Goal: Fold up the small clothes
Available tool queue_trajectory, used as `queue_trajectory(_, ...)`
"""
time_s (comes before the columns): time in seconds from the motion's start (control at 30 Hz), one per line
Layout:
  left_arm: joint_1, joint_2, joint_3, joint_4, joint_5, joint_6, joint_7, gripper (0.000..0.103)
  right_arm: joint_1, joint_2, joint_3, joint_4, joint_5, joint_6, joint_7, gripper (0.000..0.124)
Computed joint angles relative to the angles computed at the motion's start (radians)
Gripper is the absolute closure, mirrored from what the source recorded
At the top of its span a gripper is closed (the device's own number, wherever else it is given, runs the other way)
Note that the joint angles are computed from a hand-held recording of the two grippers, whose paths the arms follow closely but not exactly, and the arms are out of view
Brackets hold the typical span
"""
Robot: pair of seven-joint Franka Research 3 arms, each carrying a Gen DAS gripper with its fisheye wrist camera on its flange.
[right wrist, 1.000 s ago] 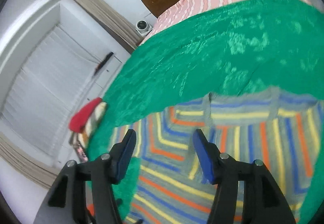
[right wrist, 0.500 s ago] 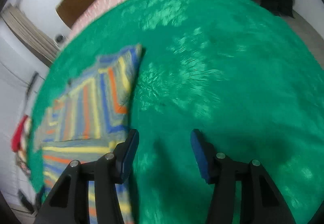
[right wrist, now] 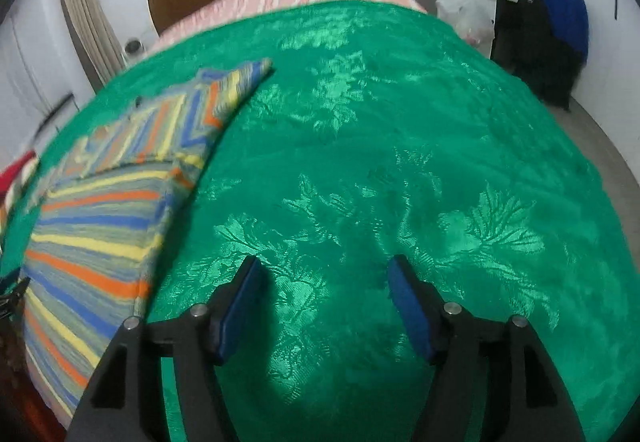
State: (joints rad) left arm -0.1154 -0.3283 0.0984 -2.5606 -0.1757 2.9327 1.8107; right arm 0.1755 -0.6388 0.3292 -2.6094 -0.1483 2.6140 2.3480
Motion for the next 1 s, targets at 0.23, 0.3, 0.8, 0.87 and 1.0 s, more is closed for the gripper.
queue_trajectory(0.23, 0.016, -0.033, -0.007, 0.05, -0.017, -0.148, 0.006, 0.0, -0.017, 0.024, 0.026, -0.018, -0.029, 0.078, -0.008, 0.04)
queue_trajectory(0.3, 0.008, -0.042, 0.002, 0.066, -0.044, -0.174, 0.026, 0.0, -0.016, 0.028, 0.026, -0.013, -0.031, 0.077, -0.006, 0.04)
queue_trajectory(0.8, 0.206, 0.424, 0.04, 0.754, -0.078, -0.428, -0.039, 0.0, -0.015, 0.024, 0.026, -0.021, -0.032, 0.088, -0.004, 0.039)
queue_trajectory(0.87, 0.246, 0.517, 0.043, 0.86, -0.044, -0.47, -0.115, 0.001, -0.015, 0.023, 0.026, -0.022, -0.032, 0.088, -0.004, 0.039)
queue_trajectory(1.0, 0.319, 0.664, 0.021, 1.033, -0.029, -0.588, -0.199, 0.002, -0.02, 0.027, 0.032, -0.018, -0.038, 0.084, -0.001, 0.038)
